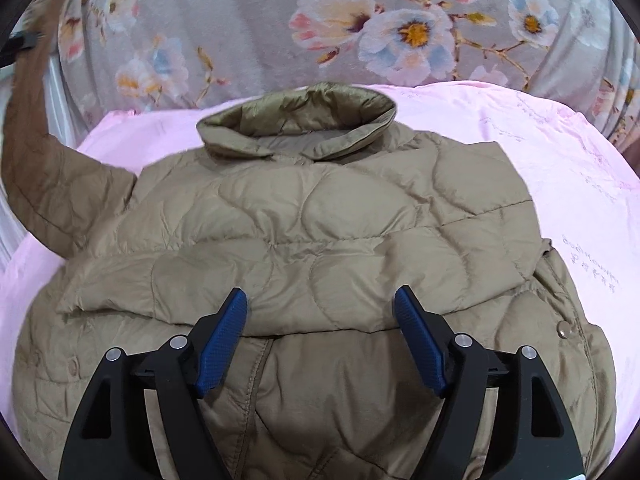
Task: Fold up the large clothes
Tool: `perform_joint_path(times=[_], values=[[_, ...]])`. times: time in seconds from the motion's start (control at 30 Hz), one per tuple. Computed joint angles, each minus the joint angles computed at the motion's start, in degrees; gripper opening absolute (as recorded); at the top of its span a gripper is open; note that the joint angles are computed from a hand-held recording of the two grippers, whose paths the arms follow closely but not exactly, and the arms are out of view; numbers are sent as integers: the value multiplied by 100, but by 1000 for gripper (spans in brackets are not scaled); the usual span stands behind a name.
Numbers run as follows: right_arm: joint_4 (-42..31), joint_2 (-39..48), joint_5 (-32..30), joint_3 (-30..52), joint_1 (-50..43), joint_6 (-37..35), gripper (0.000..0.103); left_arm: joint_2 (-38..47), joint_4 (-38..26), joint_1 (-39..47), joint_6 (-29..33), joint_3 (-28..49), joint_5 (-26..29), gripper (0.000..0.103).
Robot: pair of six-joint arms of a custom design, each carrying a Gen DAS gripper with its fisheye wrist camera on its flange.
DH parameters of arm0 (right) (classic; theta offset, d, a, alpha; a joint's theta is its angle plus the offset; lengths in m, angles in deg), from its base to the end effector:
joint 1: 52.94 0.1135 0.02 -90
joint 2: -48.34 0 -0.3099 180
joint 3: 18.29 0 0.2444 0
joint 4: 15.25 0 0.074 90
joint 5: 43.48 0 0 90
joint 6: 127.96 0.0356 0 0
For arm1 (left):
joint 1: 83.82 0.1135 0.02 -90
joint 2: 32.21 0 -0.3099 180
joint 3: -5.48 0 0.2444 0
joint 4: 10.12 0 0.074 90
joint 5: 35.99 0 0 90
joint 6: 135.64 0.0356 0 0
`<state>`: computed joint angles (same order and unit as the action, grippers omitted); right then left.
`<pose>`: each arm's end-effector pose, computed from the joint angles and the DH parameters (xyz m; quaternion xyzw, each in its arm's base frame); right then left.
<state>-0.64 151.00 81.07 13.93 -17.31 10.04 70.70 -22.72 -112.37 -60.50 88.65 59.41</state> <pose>0.1969 0.1163 0.1001 0.1851 0.8980 -0.0245 0.3983 0.3601 -0.1997 0.2745 0.1268 0.8661 -0.2165 0.4323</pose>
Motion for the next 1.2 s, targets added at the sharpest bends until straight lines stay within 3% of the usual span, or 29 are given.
perform_joint_path(times=[0.03,0.1,0.13,0.17,0.3,0.37,0.5,0.67,0.83,0.9,0.97,1.0,1.1,1.13,1.2], values=[[47,-117,-4,-113,-14,120,74,185,-32,-333,-37,74,-64,7],[109,-376,-162,-343,-128,271,74,495,-56,-718,-159,129,-18,29],[193,-537,-258,-505,-200,345,74,702,-25,-845,-302,134,220,57],[260,-717,-328,-662,-263,397,74,818,105,-881,-432,57,409,79],[57,-1673,-348,-1159,-451,369,75,862,1103,-712,-944,-812,785,83],[-305,-2161,-453,-1179,-707,70,75,847,1282,-398,-1069,-1077,955,87],[-122,-2601,-1577,-1226,-1826,-688,76,1184,1072,559,-1461,-928,1462,87],[632,-1578,-3267,-838,-3198,-1032,77,2018,964,1585,-2241,-644,2380,86],[1152,-297,-3778,-405,-3339,-946,76,2548,1088,1814,-2504,-311,2823,85],[1153,-51,-3633,-237,-3204,-935,62,2680,1091,1846,-2551,-182,2901,82],[815,-75,-3447,-9,-3070,-1036,21,2822,906,1820,-2615,90,2896,70],[754,-124,-3518,39,-3087,-1104,14,2876,834,1822,-2632,192,2931,66],[362,-778,-3454,172,-3058,-1297,7,2909,375,1795,-2557,543,2730,29],[173,-1176,-3373,211,-3034,-1402,6,2833,337,1807,-2486,556,2673,9],[-260,-1957,-3159,313,-2922,-1585,5,2539,474,1813,-2366,392,2592,7]])
